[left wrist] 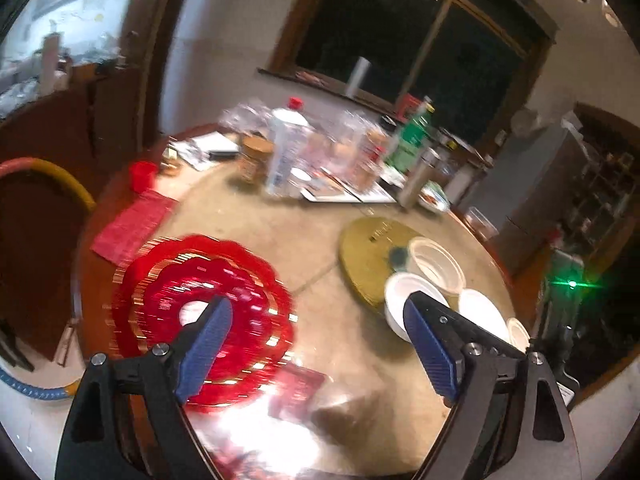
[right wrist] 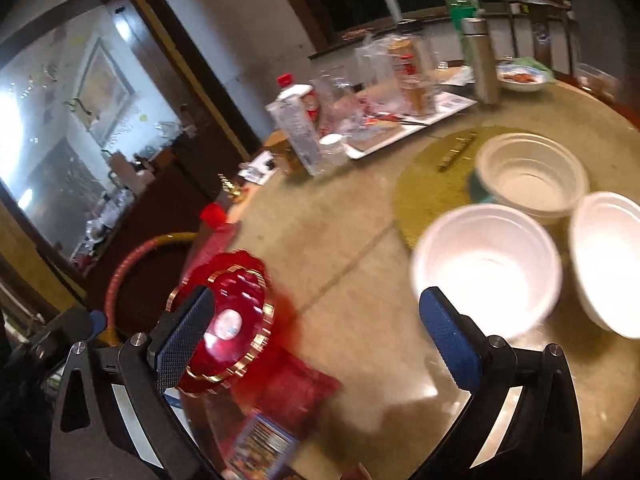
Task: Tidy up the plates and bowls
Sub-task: 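Release the stacked red plates and withdraw both tools, then move both tools toward the white foam bowls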
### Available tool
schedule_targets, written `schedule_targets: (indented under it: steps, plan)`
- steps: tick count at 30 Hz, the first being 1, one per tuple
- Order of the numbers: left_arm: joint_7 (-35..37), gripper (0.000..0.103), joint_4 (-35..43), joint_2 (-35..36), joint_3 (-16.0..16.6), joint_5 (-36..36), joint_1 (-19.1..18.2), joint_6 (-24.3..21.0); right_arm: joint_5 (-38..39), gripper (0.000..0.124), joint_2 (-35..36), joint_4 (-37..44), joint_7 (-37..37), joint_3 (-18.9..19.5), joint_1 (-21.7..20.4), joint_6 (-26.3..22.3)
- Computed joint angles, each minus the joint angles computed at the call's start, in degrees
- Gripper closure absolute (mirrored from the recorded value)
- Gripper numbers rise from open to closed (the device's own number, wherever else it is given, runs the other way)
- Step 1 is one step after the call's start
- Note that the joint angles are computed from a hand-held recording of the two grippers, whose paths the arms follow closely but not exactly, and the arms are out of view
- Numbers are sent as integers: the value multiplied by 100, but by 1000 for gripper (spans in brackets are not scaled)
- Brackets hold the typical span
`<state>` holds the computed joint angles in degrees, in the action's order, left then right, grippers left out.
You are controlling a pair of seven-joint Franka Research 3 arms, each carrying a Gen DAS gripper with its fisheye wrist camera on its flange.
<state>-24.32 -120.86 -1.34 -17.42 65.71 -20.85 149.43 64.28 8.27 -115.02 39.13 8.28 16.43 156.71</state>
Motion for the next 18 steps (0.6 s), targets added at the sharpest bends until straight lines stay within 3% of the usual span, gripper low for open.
schedule_targets:
  steps: [8,12,14,18]
  plan:
    - [540,15,753,936,251,-159,-123,694,-272,21,-452,-681,555,-325,-220,462]
    - [1139,15,1175,1388,388,-661,-249,791,-414,21,-546,-857,904,-452,-325,668]
    - [1461,15,1401,1607,448,-950,-327,801,-565,21,-549,-880,1136,-506,-386,595]
    - [2041,15,1955,2160,596,-1403,-500,808,-200,21,-491,-742,1037,-611,-629,-162]
